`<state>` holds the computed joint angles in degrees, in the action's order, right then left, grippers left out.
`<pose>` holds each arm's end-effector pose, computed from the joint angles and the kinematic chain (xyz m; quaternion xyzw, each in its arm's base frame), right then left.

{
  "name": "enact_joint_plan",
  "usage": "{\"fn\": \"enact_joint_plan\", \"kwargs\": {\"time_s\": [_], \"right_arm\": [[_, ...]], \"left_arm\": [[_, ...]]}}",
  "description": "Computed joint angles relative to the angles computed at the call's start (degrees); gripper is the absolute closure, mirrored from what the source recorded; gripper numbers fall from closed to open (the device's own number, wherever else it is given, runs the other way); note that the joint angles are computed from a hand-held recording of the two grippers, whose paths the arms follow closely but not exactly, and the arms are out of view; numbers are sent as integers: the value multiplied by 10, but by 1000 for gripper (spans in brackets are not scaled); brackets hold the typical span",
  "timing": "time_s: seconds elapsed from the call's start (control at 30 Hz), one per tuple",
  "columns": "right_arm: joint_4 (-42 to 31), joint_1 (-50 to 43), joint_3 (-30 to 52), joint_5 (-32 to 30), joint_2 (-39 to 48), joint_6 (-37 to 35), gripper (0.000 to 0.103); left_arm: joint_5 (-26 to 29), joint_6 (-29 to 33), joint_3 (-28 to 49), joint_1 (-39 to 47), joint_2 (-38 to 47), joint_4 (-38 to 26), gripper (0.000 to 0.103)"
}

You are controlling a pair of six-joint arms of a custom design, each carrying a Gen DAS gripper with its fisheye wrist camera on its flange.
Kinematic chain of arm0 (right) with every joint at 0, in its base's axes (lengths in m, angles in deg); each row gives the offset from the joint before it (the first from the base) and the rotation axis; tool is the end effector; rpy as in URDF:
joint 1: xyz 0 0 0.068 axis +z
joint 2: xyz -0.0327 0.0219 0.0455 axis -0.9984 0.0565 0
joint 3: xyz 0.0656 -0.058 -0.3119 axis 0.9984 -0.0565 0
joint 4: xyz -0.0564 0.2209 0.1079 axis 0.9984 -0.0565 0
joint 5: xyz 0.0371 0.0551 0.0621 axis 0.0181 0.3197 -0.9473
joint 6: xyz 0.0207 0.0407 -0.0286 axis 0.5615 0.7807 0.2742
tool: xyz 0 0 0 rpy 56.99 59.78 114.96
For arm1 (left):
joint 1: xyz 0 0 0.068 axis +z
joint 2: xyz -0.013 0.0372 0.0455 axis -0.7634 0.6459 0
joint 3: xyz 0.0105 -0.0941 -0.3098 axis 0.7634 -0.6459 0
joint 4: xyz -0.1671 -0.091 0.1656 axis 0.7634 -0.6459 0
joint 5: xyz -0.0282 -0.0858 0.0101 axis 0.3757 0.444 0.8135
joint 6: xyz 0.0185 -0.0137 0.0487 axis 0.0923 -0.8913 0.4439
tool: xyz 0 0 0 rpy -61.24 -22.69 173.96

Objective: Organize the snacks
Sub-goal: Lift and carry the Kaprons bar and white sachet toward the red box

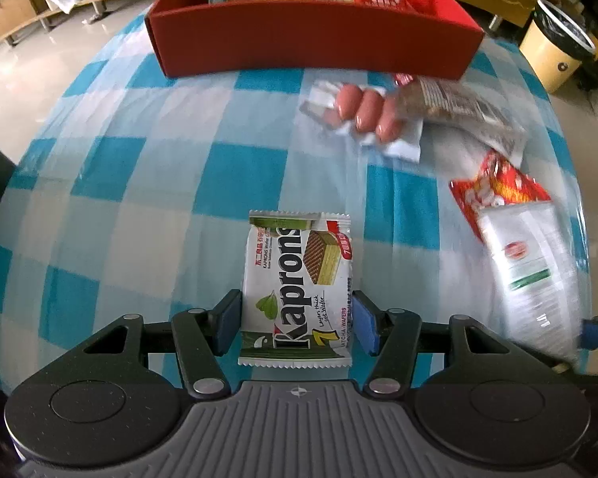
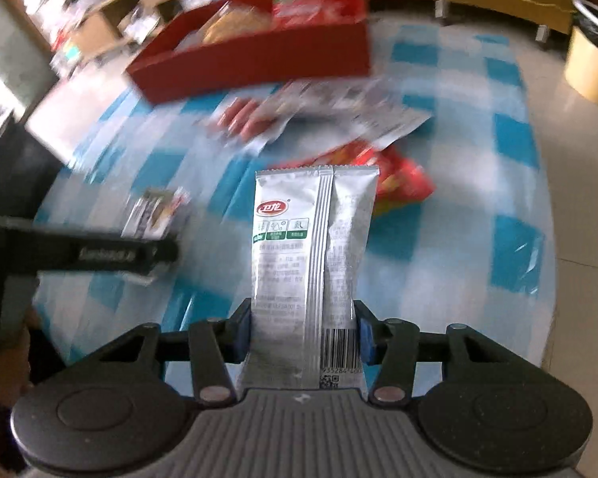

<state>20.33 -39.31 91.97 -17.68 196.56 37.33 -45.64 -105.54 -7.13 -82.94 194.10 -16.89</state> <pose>0.1789 0.1826 0.0606 0.0755 0.9681 0.0892 0.2218 0.2485 -0.1584 0.0746 0.1390 0.9790 -0.0170 0.1482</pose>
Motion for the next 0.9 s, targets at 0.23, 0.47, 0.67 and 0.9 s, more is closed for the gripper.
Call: {"fn": "enact_joint_plan", "kwargs": {"time_s": [0.23,0.47,0.67,0.9], "right_arm": [[-38,6,42,1,40,-17,52],[-53,12,63,35,55,-17,36],[29,-12,47,-17,74,-14,0],[-15,-3,70,-12,71,-44,0]], "left_arm": [[-37,6,0,-17,16,10,28],[-61,-3,11,-16,36,18,9],[-62,-6,15,-12,42,19,6],[-54,-6,7,-4,44,34,4]]}}
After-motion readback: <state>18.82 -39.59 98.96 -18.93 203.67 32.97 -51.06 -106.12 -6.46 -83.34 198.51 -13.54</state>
